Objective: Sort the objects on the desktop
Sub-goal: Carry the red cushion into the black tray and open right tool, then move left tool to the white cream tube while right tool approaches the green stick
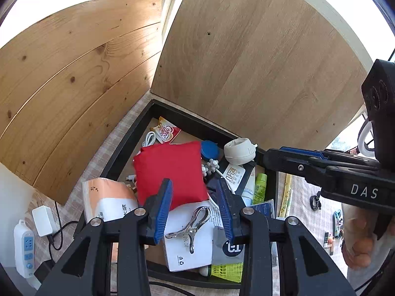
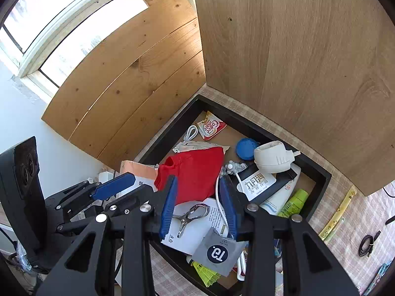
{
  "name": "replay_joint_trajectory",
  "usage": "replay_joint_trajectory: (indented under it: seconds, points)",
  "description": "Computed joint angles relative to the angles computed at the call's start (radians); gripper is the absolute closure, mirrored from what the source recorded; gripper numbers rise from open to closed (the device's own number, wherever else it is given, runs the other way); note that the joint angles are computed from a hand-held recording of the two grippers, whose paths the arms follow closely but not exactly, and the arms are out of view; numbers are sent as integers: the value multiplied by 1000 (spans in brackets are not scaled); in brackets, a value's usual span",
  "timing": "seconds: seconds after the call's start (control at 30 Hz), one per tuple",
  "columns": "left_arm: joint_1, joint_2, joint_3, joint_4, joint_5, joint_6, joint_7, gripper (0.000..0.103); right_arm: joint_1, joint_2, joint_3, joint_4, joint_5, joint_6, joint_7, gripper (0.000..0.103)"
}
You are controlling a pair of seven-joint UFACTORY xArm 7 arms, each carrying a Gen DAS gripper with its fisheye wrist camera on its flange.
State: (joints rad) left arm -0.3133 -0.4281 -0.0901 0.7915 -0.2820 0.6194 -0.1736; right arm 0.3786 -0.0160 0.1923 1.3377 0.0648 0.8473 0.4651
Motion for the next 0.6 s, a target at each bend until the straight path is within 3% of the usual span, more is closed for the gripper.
replay_joint_trajectory:
  seconds: [0.23, 0.43, 0.6]
  points:
    - [-45, -44, -15, -20, -30, 13, 1, 69, -31, -186, -12, -179, -1, 15, 12, 67]
    - [-110, -64, -59, -32, -56, 9, -33, 69, -88, -489, -37, -409, -11, 62, 39, 67]
    - [-183, -28, -119, -16, -67, -5, -76, 69, -163, -773, -63, -582, -41, 180, 49, 67]
